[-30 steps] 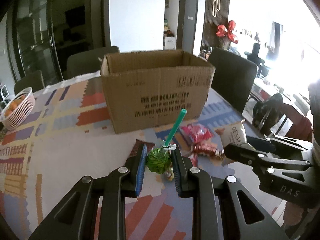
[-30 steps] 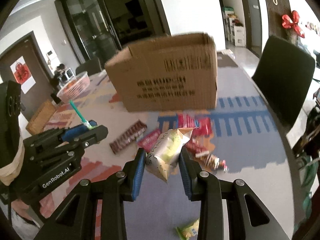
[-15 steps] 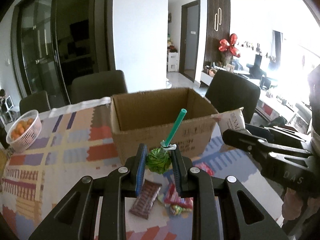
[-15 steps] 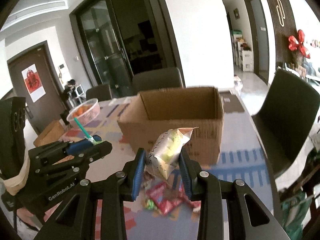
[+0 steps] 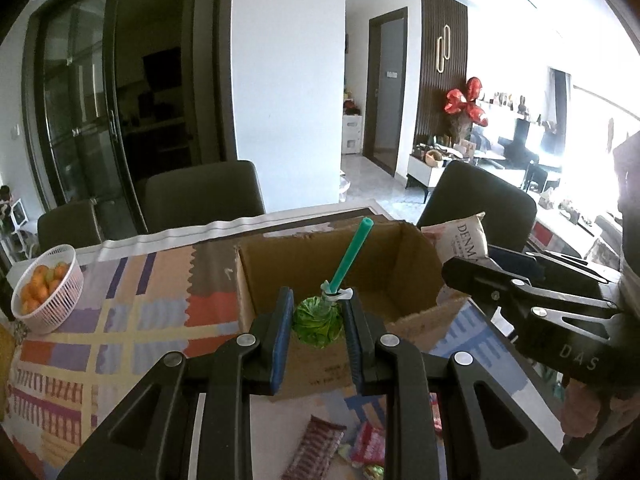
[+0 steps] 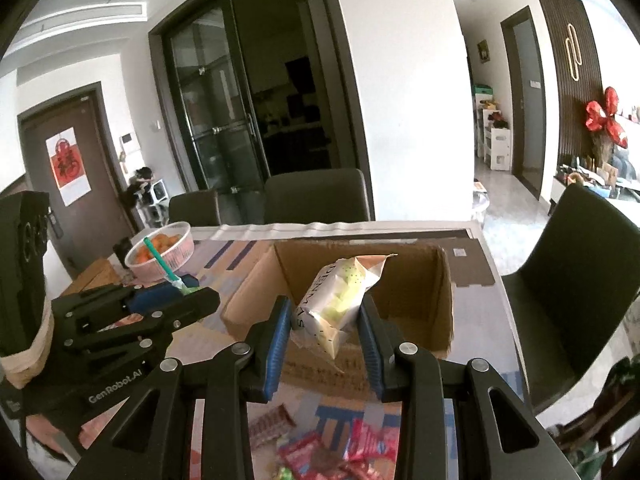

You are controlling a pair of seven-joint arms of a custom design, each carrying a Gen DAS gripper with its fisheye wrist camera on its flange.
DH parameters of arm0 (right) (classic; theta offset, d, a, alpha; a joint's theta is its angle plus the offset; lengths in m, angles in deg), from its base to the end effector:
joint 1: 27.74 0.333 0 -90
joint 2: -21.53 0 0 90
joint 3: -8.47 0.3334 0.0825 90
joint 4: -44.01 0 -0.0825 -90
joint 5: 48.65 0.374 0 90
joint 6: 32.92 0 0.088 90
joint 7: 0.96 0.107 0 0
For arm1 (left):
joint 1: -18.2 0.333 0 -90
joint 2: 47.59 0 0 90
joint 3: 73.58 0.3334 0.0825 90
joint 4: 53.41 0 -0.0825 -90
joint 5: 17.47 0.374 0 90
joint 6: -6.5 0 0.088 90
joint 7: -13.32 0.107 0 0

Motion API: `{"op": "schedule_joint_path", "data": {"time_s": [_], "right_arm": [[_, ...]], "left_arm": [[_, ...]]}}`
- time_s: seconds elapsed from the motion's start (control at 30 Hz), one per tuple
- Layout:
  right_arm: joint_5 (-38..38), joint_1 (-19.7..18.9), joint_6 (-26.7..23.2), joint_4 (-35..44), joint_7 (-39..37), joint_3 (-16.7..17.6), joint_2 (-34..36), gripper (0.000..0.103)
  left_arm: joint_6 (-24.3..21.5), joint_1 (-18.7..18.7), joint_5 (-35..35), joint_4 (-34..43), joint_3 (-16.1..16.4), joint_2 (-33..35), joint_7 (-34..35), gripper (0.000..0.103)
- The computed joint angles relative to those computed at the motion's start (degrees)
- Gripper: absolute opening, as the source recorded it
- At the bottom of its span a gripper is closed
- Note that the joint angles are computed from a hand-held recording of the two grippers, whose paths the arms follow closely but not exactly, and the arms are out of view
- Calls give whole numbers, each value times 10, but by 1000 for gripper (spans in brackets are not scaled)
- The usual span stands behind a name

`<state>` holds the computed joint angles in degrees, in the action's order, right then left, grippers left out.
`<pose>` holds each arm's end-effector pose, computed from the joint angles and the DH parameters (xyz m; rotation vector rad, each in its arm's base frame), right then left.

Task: Organize snacks
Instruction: 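Carry the lollipop and bread bag over the box and release both inside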

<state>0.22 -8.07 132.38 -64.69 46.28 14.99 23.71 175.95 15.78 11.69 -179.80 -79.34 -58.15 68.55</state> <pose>0.5627 0.2268 0.5975 -1.8098 1.1053 -0.4090 0.5170 -0.1111 0.5858 -1.6474 1.6458 -0.8769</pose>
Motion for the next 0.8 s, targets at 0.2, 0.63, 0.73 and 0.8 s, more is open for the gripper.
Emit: {"op": "schedule_joint_path", "data": {"time_s": [0.2, 0.63, 0.73, 0.8], "right_arm": [[-55, -4, -17, 53, 41, -4, 45, 35], [-162, -7, -44, 114, 126, -18, 116, 35], [-178, -7, -46, 123, 136, -20, 127, 36], [-195, -2, -34, 119, 153, -27, 129, 52]], "left_arm": [[-20, -11, -53, 48, 9, 48, 56, 25], [-58, 8, -129, 127, -15, 144, 137, 26], [-63, 4, -44, 128, -6, 144, 63, 60], [-54, 5, 11, 116, 0, 133, 17, 63]]}}
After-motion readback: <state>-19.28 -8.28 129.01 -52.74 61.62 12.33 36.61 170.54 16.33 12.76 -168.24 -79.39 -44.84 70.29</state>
